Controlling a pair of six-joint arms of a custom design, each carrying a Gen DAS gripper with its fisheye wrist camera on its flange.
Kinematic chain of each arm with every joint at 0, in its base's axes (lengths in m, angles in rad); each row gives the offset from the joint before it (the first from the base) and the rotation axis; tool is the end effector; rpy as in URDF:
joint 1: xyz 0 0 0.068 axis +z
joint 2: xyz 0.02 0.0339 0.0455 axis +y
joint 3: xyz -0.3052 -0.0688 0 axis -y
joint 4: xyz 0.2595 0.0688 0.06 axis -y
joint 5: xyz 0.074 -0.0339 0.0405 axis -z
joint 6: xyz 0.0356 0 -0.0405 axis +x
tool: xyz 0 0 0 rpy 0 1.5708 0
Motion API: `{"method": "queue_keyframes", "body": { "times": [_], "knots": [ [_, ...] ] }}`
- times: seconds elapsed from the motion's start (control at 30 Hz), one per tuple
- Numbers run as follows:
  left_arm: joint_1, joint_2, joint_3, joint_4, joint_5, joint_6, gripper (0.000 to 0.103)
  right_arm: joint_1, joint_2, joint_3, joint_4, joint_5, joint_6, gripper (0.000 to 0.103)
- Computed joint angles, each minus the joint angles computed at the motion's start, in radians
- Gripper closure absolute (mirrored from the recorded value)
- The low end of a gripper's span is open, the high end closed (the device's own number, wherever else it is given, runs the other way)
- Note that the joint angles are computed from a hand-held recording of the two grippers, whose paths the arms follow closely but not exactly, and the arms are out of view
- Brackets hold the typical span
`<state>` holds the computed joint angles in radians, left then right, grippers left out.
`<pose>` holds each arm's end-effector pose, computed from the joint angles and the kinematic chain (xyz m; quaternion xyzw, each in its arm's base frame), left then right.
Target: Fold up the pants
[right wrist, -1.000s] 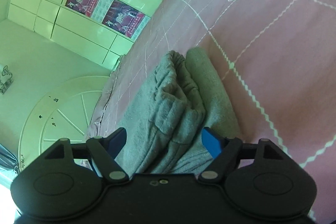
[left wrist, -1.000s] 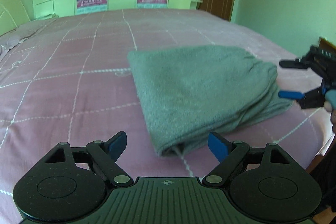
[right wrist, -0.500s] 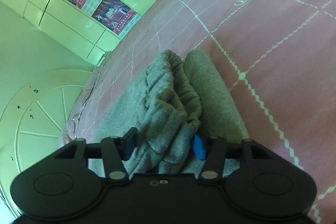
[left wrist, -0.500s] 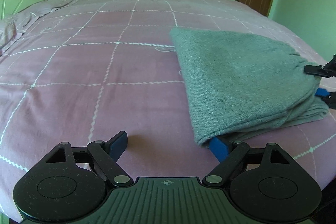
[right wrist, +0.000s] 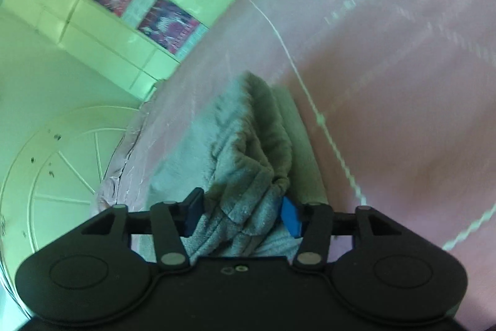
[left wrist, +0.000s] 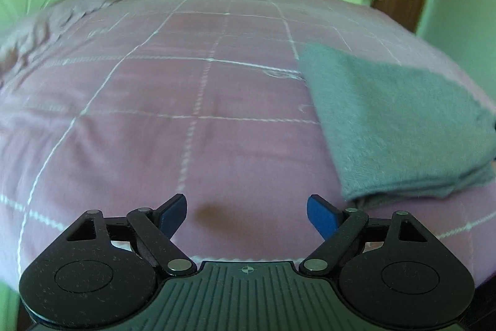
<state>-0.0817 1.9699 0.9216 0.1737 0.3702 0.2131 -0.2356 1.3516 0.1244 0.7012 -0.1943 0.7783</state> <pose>0.3865 -0.0446 0.1175 0.1978 0.9047 -0.1506 0.3459 0.1881 -0.0381 0.1326 0.3765 0.7776 0.2141 0.4559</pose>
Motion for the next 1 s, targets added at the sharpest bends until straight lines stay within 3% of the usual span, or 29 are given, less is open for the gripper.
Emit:
{"method": "queue_keyframes", "body": {
  "times": [0.07, 0.13, 0.2, 0.43, 0.5, 0.53, 0.67, 0.77, 0.83, 0.97, 1.0],
  "knots": [
    [0.051, 0.009, 0.023, -0.015, 0.041, -0.053, 0.019, 0.008, -0.130, -0.001, -0.102, 0.061, -0.077, 0.043],
    [0.070, 0.023, 0.040, -0.002, 0.065, -0.067, 0.019, 0.005, -0.195, -0.007, -0.114, 0.070, -0.101, 0.045],
    [0.052, 0.030, 0.044, 0.036, 0.042, -0.060, 0.019, 0.000, -0.175, 0.015, -0.091, 0.027, -0.104, 0.045],
    [-0.069, 0.078, 0.095, 0.096, 0.076, -0.111, 0.019, 0.074, -0.003, 0.125, -0.091, 0.100, -0.131, 0.047],
    [-0.100, 0.113, 0.129, 0.076, 0.049, -0.100, 0.019, 0.120, 0.032, 0.211, -0.317, 0.206, -0.218, 0.056],
    [-0.113, 0.134, 0.157, 0.036, 0.029, -0.088, 0.019, 0.106, 0.061, 0.218, -0.342, 0.198, -0.209, 0.054],
    [-0.104, 0.150, 0.167, 0.044, 0.064, -0.102, 0.015, 0.002, -0.060, 0.098, -0.232, 0.056, -0.166, 0.050],
    [-0.081, 0.177, 0.219, 0.013, 0.152, -0.125, 0.014, -0.127, -0.045, 0.053, -0.098, -0.132, -0.102, 0.026],
    [-0.067, 0.218, 0.299, -0.062, 0.233, -0.161, 0.014, -0.200, 0.033, 0.062, -0.037, -0.241, -0.078, 0.026],
    [-0.080, 0.323, 0.479, -0.252, 0.355, -0.145, 0.014, -0.207, 0.077, 0.123, -0.146, -0.246, -0.156, 0.029],
    [-0.089, 0.344, 0.511, -0.288, 0.367, -0.136, 0.014, -0.216, 0.096, 0.114, -0.125, -0.271, -0.158, 0.029]
  ]
}}
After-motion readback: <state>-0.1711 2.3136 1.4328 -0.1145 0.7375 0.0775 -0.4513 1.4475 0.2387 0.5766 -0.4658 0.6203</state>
